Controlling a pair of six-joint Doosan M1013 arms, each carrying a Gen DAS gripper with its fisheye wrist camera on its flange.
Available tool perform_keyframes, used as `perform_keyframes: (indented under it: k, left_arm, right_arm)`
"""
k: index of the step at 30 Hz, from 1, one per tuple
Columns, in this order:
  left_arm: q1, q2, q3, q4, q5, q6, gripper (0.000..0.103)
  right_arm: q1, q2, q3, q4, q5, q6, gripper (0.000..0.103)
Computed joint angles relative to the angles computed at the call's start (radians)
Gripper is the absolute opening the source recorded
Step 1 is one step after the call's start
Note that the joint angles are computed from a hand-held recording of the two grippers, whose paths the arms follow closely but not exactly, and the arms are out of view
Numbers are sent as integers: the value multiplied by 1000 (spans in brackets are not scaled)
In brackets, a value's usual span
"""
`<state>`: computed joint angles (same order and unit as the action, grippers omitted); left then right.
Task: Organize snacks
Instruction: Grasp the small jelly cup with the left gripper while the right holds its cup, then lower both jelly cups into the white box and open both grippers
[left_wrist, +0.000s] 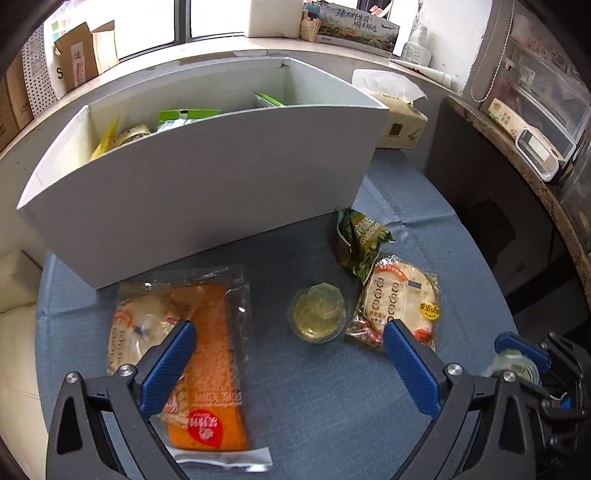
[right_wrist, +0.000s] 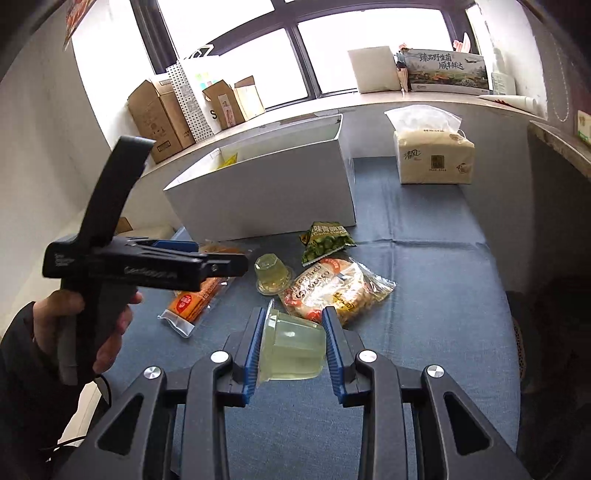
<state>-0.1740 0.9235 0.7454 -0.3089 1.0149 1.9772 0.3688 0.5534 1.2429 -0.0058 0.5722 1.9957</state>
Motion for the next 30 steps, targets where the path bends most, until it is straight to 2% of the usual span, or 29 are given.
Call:
perform_keyframes:
  k: [4, 6, 8, 9, 11, 17, 27, 30]
  left_arm:
    - [-16, 45, -55, 29, 37, -18, 101]
    - [-18, 62, -78, 28, 54, -20, 94]
    - [-22, 72, -91, 40, 58, -21, 66]
    - [-23, 81, -108, 44, 79, -21, 58]
    - [-22, 75, -97, 32, 61, -4, 40]
    - [-15, 26, -11, 4, -31, 47, 40]
    - [38, -109, 153, -182, -174, 199, 40]
    - [53, -135, 168, -213, -219, 238, 40]
  right_arm:
    - [-2, -7, 21, 1, -4, 20, 34]
    - [-3, -7, 25, 4, -3, 17, 34]
    - [-4, -7, 26, 12, -5, 10, 34]
    - [-4, -6, 25, 15, -3, 7, 34]
    - [-4, -4, 22, 18, 1, 3, 34]
    - [-1, 6, 6, 52, 14, -39, 34]
    - [0, 31, -52, 72, 29, -69, 34]
    - [-2, 50, -97, 81, 26, -82, 34]
